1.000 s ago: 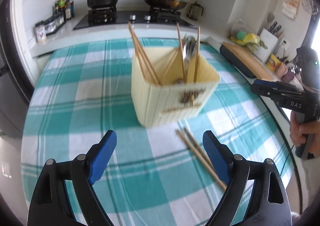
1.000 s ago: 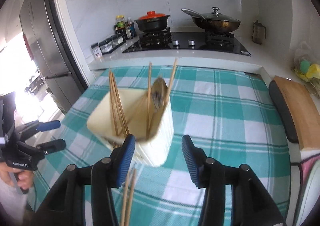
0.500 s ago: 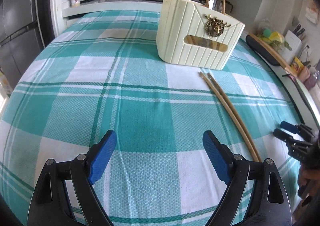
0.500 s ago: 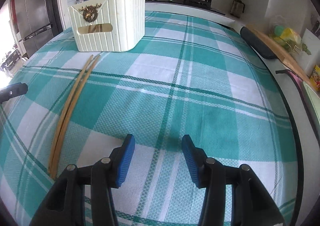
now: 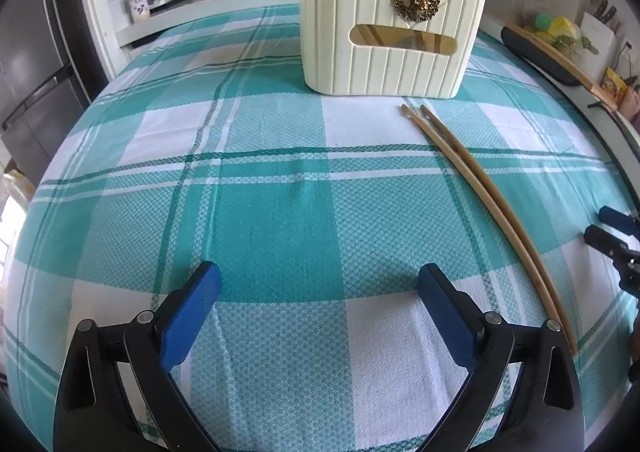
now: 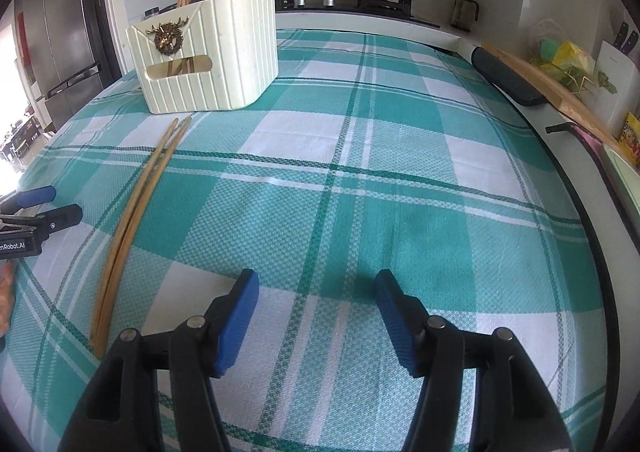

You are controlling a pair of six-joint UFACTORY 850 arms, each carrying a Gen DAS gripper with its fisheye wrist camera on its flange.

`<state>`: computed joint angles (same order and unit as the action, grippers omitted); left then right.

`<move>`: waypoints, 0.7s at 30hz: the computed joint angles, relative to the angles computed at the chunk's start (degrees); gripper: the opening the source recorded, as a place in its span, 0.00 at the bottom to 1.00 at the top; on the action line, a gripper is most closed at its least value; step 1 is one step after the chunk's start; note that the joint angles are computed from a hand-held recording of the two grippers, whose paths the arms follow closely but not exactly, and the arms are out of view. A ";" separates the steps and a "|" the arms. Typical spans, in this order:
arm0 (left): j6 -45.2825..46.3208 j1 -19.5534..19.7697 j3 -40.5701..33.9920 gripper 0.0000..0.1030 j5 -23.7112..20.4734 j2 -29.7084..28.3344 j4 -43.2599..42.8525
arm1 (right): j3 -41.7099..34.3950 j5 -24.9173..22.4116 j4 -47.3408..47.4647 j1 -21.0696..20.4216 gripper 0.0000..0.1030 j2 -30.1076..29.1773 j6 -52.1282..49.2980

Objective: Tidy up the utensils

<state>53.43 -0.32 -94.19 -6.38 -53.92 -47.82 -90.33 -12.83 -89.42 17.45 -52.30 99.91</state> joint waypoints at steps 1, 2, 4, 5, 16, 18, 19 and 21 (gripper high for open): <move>-0.14 0.01 0.04 0.97 0.00 0.02 0.17 | 0.03 0.08 -0.15 -0.02 0.60 0.02 0.21; -0.88 -0.01 0.01 0.97 -0.01 0.00 0.94 | 0.00 0.11 -0.14 -0.02 0.60 -0.01 0.23; -2.33 -0.07 -0.02 0.98 -0.01 -0.03 2.46 | 0.02 0.03 -0.14 -0.01 0.60 0.01 0.17; -3.12 -0.11 -0.09 0.99 -0.03 -0.07 3.24 | 0.01 0.02 -0.12 -0.01 0.60 -0.01 0.14; -3.54 -0.16 -0.10 0.99 0.05 -0.14 3.57 | 0.00 0.01 -0.04 -0.02 0.60 0.01 0.06; -3.32 -0.15 -0.09 0.99 0.05 -0.14 3.37 | -0.03 0.01 -0.05 -0.02 0.60 -0.02 0.08; -3.28 -0.16 -0.07 0.99 0.06 -0.14 3.32 | -0.03 0.01 -0.05 -0.02 0.60 -0.02 0.08; -2.90 -0.14 -0.05 0.99 0.04 -0.13 2.96 | -0.05 -0.01 -0.04 -0.01 0.60 -0.04 0.05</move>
<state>50.53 -0.46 -94.24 -6.34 -54.04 -44.86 -90.38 -12.84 -89.45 17.43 -52.34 99.96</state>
